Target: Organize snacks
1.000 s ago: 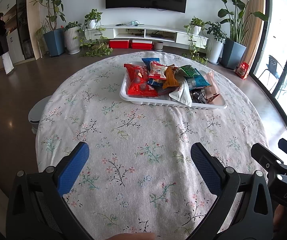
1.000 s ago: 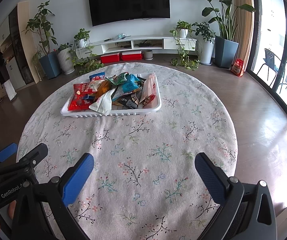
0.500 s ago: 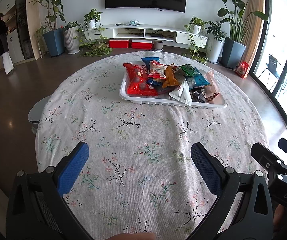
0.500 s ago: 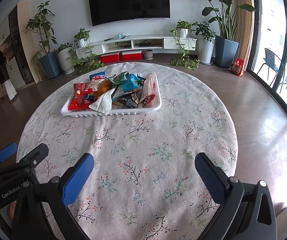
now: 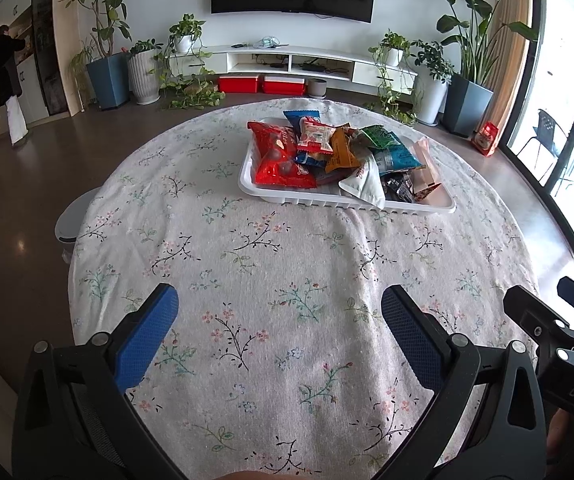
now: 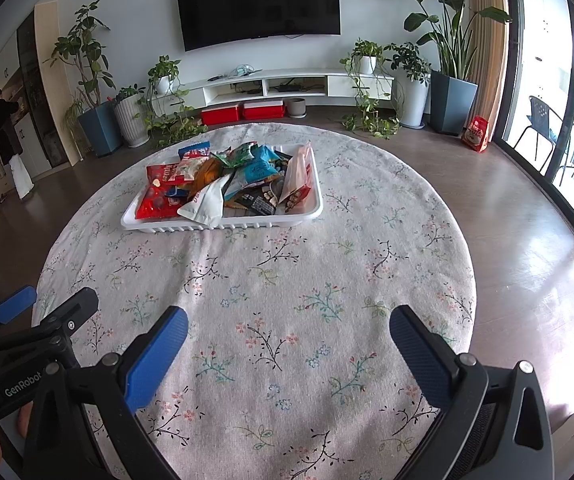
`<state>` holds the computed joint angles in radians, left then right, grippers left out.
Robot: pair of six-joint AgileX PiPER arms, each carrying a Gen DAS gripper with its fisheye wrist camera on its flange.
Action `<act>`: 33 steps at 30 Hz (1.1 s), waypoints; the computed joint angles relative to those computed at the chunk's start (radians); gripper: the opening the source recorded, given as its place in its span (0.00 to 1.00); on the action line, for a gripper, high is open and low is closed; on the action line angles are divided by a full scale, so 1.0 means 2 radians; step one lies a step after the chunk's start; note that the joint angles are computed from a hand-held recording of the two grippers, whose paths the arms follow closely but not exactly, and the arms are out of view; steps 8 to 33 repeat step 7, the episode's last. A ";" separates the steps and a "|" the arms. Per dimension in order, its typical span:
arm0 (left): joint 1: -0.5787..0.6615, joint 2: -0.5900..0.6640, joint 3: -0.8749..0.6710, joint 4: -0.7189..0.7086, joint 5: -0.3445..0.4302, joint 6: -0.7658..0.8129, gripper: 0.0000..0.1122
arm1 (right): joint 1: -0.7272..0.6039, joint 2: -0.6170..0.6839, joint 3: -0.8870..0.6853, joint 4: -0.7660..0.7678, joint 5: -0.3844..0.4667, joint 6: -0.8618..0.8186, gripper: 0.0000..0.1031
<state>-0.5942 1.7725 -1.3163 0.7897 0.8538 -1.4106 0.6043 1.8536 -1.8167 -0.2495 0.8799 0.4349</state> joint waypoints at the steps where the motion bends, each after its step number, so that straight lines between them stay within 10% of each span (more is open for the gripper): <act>1: 0.000 0.001 -0.002 0.002 0.004 -0.001 0.92 | 0.001 -0.002 0.002 -0.002 0.000 0.002 1.00; 33: 0.005 -0.004 0.001 0.004 0.001 0.000 0.92 | 0.000 -0.001 0.001 0.000 0.001 0.001 1.00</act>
